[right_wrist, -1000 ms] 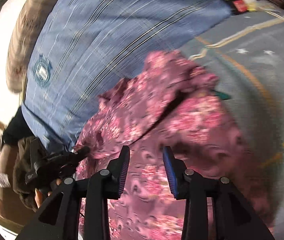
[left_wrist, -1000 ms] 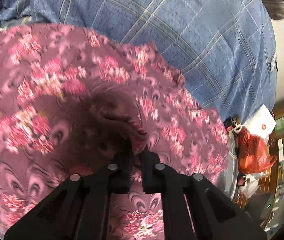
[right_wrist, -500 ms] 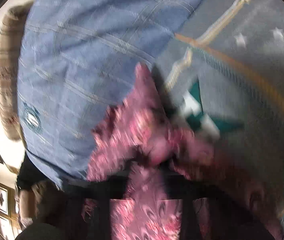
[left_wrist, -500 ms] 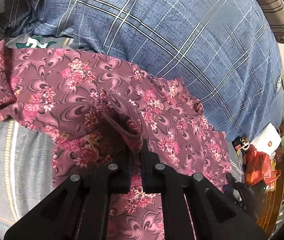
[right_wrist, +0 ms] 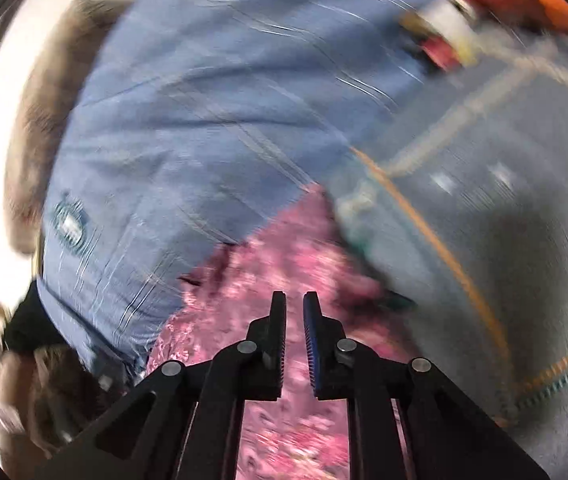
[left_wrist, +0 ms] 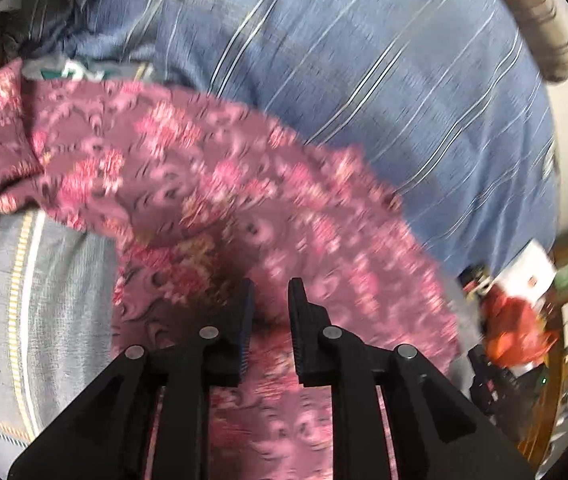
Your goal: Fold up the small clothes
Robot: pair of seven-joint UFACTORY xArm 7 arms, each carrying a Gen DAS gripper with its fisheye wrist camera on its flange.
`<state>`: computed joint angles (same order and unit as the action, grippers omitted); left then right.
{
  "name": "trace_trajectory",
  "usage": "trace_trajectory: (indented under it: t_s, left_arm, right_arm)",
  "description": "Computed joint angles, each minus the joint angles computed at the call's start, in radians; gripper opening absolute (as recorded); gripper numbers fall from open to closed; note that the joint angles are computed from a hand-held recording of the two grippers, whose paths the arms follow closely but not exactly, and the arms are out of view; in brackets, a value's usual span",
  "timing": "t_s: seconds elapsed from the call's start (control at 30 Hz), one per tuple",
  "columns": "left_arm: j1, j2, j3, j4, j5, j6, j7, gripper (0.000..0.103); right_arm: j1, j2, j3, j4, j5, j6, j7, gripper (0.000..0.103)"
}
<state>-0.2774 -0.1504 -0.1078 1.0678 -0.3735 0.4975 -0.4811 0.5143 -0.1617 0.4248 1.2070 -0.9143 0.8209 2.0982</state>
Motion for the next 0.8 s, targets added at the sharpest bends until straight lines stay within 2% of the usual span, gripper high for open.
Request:
trace_trajectory:
  t_s: [0.03, 0.07, 0.1, 0.13, 0.17, 0.2, 0.23, 0.27, 0.3, 0.37, 0.43, 0.53, 0.7, 0.73, 0.8]
  left_arm:
    - [-0.002, 0.012, -0.007, 0.026, 0.011, 0.004, -0.009, 0.017]
    - [-0.004, 0.027, -0.015, 0.046, 0.031, 0.008, -0.021, 0.019]
    - [-0.003, 0.051, -0.025, 0.068, 0.069, 0.015, -0.040, 0.026]
    - [-0.002, 0.075, -0.034, 0.091, 0.113, 0.031, -0.067, 0.033]
    - [-0.002, 0.104, -0.041, 0.111, 0.163, 0.061, -0.096, 0.035]
    - [-0.005, 0.143, -0.045, 0.134, 0.198, 0.101, -0.113, 0.034]
    - [-0.010, 0.172, -0.046, 0.139, 0.209, 0.100, -0.112, 0.033]
    - [-0.016, 0.158, -0.047, 0.115, 0.262, 0.057, -0.137, 0.034]
    - [-0.019, 0.146, -0.047, 0.109, 0.286, 0.052, -0.135, 0.036]
    - [-0.021, 0.136, -0.044, 0.122, 0.234, 0.091, -0.090, 0.037]
    - [-0.016, 0.094, -0.033, 0.090, 0.147, 0.075, -0.038, 0.037]
    - [0.002, 0.017, -0.007, 0.036, 0.099, 0.069, 0.000, 0.041]
    - [0.078, -0.113, 0.037, -0.039, 0.174, 0.125, 0.005, 0.049]
    - [0.105, -0.139, 0.057, -0.049, 0.199, 0.162, 0.021, 0.052]
    - [0.140, -0.158, 0.081, -0.038, 0.223, 0.228, 0.046, 0.054]
  right_arm:
    - [0.004, 0.026, 0.005, 0.029, -0.013, 0.012, -0.030, 0.031]
    - [0.008, 0.076, 0.008, 0.074, -0.033, 0.037, -0.064, 0.034]
    - [0.019, 0.110, 0.002, 0.099, -0.029, 0.058, -0.083, 0.036]
    - [0.008, 0.137, 0.005, 0.113, 0.009, 0.061, -0.117, 0.035]
    - [0.032, 0.170, -0.034, 0.117, 0.078, 0.055, -0.151, 0.036]
    - [0.025, 0.185, -0.033, 0.109, 0.105, 0.042, -0.148, 0.029]
    - [0.060, 0.170, -0.060, 0.099, 0.090, 0.062, -0.132, 0.026]
    - [0.085, 0.179, -0.064, 0.129, 0.079, 0.116, -0.127, 0.028]
    - [0.104, 0.182, -0.071, 0.146, 0.084, 0.134, -0.130, 0.031]
    - [0.133, 0.203, -0.083, 0.182, 0.027, 0.112, -0.123, 0.031]
    - [0.166, 0.284, -0.090, 0.296, 0.025, 0.135, -0.228, 0.031]
    - [0.203, 0.408, -0.115, 0.437, 0.051, 0.074, -0.326, 0.031]
    - [0.258, 0.599, -0.143, 0.611, 0.119, 0.001, -0.442, 0.031]
    - [0.254, 0.627, -0.135, 0.635, 0.150, 0.003, -0.484, 0.035]
    - [0.331, 0.653, -0.202, 0.656, 0.087, 0.034, -0.468, 0.035]
